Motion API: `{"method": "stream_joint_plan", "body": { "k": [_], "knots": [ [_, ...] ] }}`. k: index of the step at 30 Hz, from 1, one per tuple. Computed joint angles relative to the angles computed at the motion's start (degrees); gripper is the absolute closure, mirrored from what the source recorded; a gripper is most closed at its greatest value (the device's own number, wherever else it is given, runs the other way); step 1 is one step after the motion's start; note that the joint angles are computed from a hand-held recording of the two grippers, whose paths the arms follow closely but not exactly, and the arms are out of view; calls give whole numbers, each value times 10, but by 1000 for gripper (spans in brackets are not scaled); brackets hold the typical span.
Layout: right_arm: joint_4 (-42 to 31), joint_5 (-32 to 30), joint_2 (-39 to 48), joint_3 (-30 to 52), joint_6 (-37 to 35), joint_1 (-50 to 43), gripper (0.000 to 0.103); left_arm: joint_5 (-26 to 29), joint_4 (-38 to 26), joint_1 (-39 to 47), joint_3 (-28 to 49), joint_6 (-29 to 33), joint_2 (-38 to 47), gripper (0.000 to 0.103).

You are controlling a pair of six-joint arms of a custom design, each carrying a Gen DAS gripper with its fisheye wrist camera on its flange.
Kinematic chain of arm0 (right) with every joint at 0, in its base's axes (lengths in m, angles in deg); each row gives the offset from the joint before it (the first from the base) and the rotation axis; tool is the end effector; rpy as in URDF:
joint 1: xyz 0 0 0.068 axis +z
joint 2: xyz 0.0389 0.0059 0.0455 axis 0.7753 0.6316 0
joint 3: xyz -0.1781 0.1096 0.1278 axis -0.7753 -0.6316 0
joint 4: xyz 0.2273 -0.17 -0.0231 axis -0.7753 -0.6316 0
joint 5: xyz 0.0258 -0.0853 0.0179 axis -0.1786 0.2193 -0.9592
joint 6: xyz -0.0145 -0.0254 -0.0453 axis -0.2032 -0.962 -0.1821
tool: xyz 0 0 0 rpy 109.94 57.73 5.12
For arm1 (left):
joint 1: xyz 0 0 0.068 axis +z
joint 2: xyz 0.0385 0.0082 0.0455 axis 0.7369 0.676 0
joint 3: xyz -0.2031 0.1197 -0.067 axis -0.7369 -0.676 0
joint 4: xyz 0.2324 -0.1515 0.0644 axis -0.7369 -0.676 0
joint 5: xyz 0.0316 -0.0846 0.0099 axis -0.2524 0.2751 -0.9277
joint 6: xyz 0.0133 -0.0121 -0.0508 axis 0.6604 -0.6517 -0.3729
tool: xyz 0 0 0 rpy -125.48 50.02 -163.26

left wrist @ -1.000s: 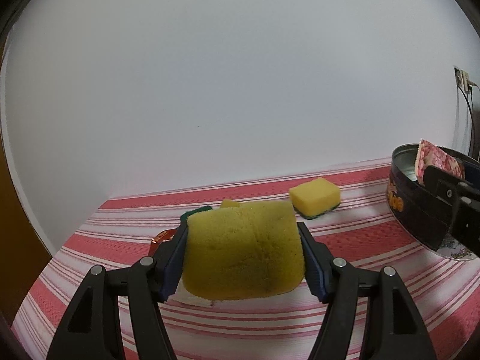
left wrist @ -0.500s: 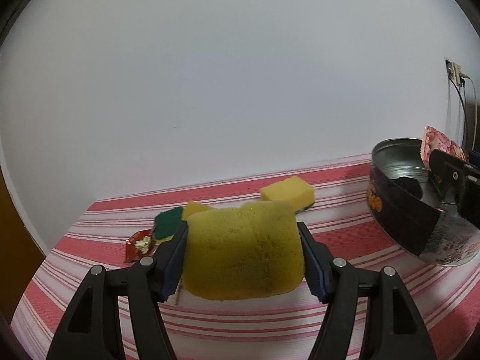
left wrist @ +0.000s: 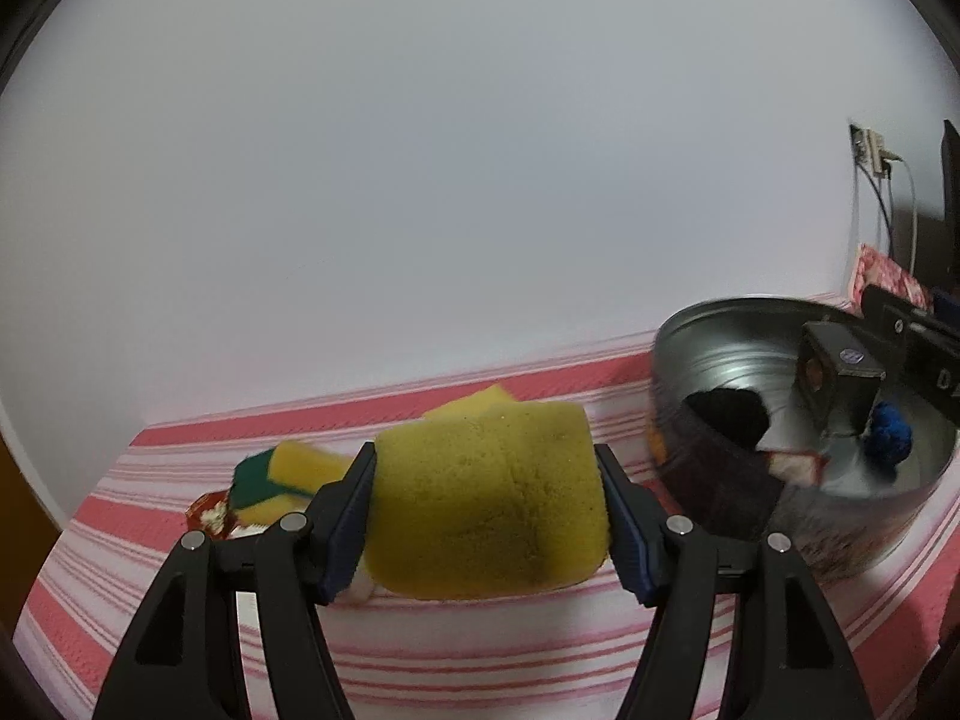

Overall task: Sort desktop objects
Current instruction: 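Carry the yellow sponge and pink packet over the silver tin with both tools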

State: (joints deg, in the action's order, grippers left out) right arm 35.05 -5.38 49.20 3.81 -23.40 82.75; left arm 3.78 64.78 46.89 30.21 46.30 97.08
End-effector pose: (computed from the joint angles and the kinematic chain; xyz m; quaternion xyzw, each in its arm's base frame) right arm 0.2283 0.1127 0.0895 0.1159 0.8044 -0.0778 0.5775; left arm 0.2461 -0.0031 0.0791 0.0893 0.8339 0.0408 0.5431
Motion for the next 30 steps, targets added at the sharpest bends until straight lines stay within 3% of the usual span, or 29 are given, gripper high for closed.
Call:
{"method": "stream_joint_plan", "body": {
  "k": [6, 13, 23, 30],
  "knots": [
    [-5, -32, -35, -19, 3, -77, 35, -18, -27, -67, 14, -20, -20, 34],
    [9, -58, -19, -14, -19, -133, 35, -21, -65, -135, 44, -48, -39, 34],
    [-33, -70, 26, 30, -12, -166, 35, -68, -73, -226, 136, -60, 64, 34],
    [-39, -82, 29, 33, -4, -171, 35, -86, -88, -240, 170, -67, 111, 34]
  ]
}}
